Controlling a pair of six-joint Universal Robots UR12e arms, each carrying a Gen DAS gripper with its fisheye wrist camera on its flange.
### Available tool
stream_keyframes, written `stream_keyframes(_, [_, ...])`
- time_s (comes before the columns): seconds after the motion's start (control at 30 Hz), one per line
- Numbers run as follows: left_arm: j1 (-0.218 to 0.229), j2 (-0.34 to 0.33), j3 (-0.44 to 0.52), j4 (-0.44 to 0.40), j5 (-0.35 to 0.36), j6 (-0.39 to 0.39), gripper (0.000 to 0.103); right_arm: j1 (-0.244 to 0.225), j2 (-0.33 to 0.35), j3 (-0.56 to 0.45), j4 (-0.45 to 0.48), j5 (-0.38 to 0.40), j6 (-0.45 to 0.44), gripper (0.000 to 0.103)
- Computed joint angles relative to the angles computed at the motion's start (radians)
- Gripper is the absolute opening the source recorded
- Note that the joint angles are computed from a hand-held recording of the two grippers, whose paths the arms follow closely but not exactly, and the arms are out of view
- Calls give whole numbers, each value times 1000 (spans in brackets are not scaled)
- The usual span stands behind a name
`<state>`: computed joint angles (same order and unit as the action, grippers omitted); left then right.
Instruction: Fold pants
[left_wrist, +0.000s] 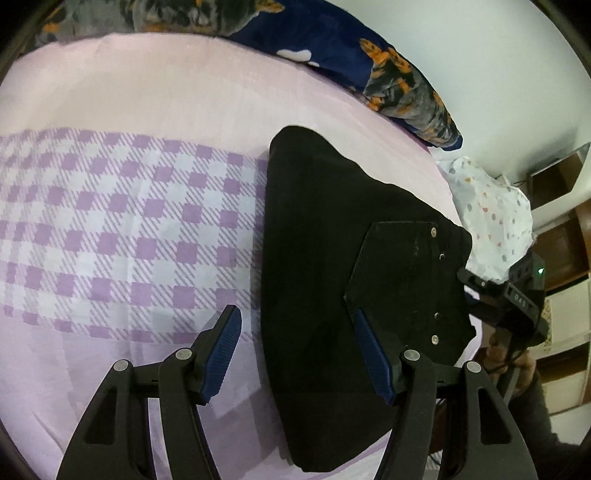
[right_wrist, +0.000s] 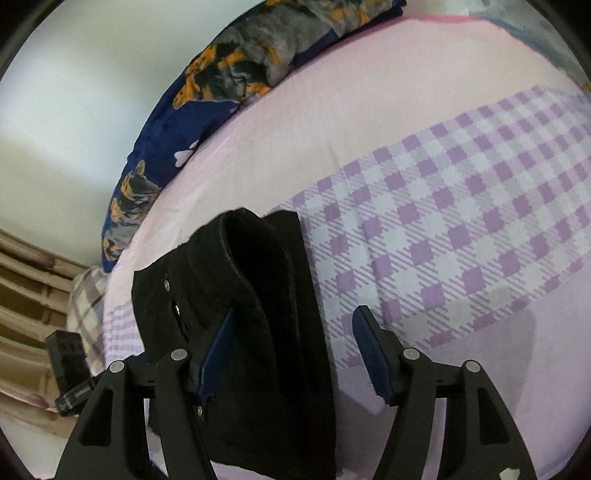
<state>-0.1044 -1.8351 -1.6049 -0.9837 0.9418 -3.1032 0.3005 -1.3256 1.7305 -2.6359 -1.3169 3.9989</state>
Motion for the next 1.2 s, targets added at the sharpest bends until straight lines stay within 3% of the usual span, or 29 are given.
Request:
stream_keyframes(0.2, [5,-17,19,-67,-75,70,64,-37,-2,29,-46,149,-72,63])
stream_keyframes(0.33, [3,-23,21,-60,-90,101,64,-60,18,26,-72,268,-134,63])
stream_keyframes(0.57, [-7,-40,28,-22,-114,145,66,-78,91,-13,-160,415,-130,63])
stream_keyframes(0.7, [-22,-53,36,24,-105,149,69,-73,111,-43,-143,422,-148,59])
stream_keyframes(0.87, [-42,-57,42,70,-44,110,69,-65,115,-34,-189,381,-82,46])
stream_keyframes(1.03, [-77,-42,36,113,115,108,54,-57,111,-21,-221,337,-17,40])
stream_keyframes(1.2, [-91,-42,44,108,179,81,46,-44,107,-26,-215,284,21,40])
